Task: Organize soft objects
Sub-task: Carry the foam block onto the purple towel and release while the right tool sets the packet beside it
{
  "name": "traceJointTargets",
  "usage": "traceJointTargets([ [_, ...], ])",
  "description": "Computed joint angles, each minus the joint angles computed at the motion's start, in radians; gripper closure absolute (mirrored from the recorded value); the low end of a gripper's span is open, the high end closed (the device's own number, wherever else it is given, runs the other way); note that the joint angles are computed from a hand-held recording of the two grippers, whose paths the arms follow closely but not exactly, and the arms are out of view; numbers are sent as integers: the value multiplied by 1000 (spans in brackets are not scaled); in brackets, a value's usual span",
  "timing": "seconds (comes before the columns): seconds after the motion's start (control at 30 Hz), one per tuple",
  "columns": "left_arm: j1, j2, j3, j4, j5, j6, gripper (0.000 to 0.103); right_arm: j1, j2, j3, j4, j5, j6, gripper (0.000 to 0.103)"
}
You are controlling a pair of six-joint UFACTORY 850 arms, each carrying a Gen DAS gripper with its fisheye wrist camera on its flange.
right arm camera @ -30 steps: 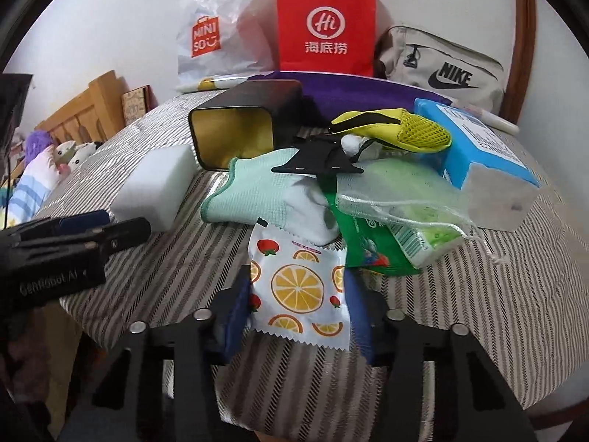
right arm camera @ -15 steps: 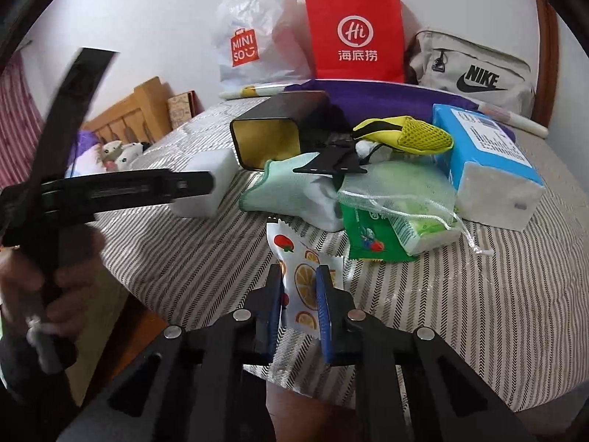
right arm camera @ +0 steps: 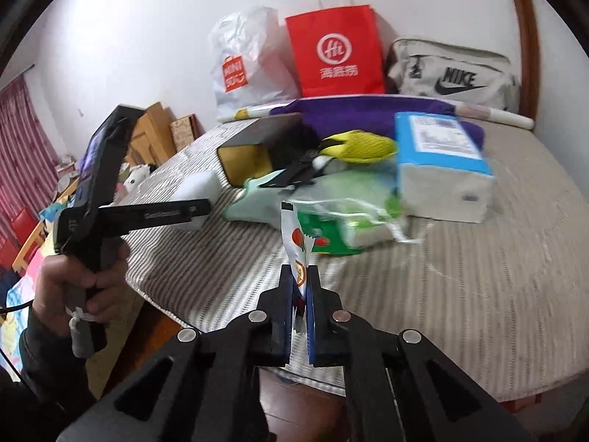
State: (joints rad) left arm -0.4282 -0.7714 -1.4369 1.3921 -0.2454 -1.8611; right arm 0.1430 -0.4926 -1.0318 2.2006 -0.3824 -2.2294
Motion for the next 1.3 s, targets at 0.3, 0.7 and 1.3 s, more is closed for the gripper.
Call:
traceJointTargets([
  [0.3,-7,36,24,61,50,-70,54,-50,25,19,253,95,-201,97],
  [0.7,-24,56,-57,-193,-25,263,54,-98,26,-67,110,117,-55,97],
  [1.3,41,-113,-419,-801,-133,929,52,-123,-204,-528,-719,63,762,97],
])
